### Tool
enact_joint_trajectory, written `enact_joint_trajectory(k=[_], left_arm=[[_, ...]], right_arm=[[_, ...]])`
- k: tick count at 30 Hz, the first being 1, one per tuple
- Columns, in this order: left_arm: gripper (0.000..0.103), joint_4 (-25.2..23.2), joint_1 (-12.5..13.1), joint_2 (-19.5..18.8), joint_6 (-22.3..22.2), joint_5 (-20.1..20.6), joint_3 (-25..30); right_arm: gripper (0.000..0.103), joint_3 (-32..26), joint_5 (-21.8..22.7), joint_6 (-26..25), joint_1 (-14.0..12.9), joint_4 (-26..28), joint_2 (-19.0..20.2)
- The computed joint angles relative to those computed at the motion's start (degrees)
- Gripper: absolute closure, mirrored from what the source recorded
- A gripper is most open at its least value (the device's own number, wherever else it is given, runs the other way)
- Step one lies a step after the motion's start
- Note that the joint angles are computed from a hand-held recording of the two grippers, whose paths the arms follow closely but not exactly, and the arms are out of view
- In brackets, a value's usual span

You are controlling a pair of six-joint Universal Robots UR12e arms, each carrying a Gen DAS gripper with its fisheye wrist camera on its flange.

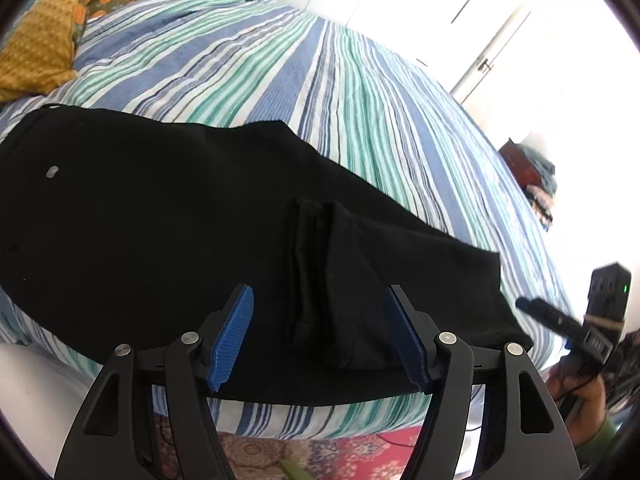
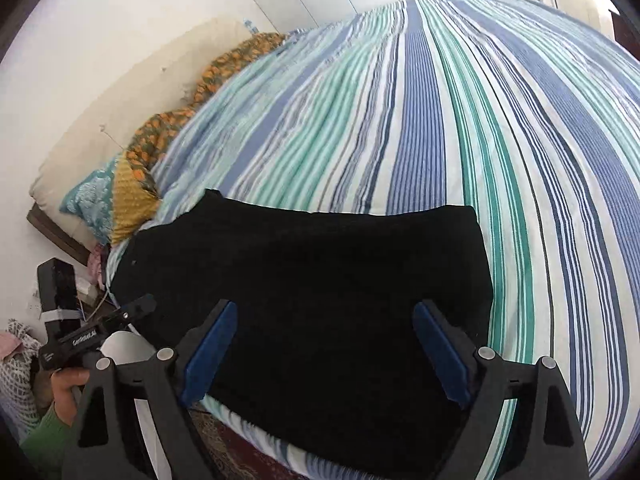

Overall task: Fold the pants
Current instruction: 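Grasp the end of the trousers with the left tool and lift it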

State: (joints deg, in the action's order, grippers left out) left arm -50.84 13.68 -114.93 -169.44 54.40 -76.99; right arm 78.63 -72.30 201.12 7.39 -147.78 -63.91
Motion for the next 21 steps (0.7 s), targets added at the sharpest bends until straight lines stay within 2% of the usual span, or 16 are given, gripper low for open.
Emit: enact_joint_trajectory(k=[3,6,11,14,19,21], left_arm=[[0.033,1.58,1.51,0.04,-4.47,-1.48,0.42],[0.033,2.10,3.24,-0.46,-9.86,-3.50,1.70],[0.029,4.24,7.11,-1.24,-21.55,-7.11,2.79],[0.026,9.02,9.57,-1.51,-30.00,-8.77,1.92],[0.024,16.59,13.13,-1.89,-47.15,-5.02,-0.68],[0.028,16.90,13.64,-2.14,-50.26,-3.10,-1.28]], right_arm=[[0.013,4.70,-1.69,0.72,0.67,-4.67,-2.79],[0.013,7.52,-3.44,1.06,1.38,-5.48,-4.49],[0.013,7.56,-3.59,0.74,1.27,-5.83,-4.48],[0.013,7.19,-3.62,1.12,1.40,-5.57,-4.08],[0.012,7.51,-3.56,0.10,1.50,-5.77,-4.31],[0.012,7.63,-3.16,0.64,1.40,-6.20,-4.27]])
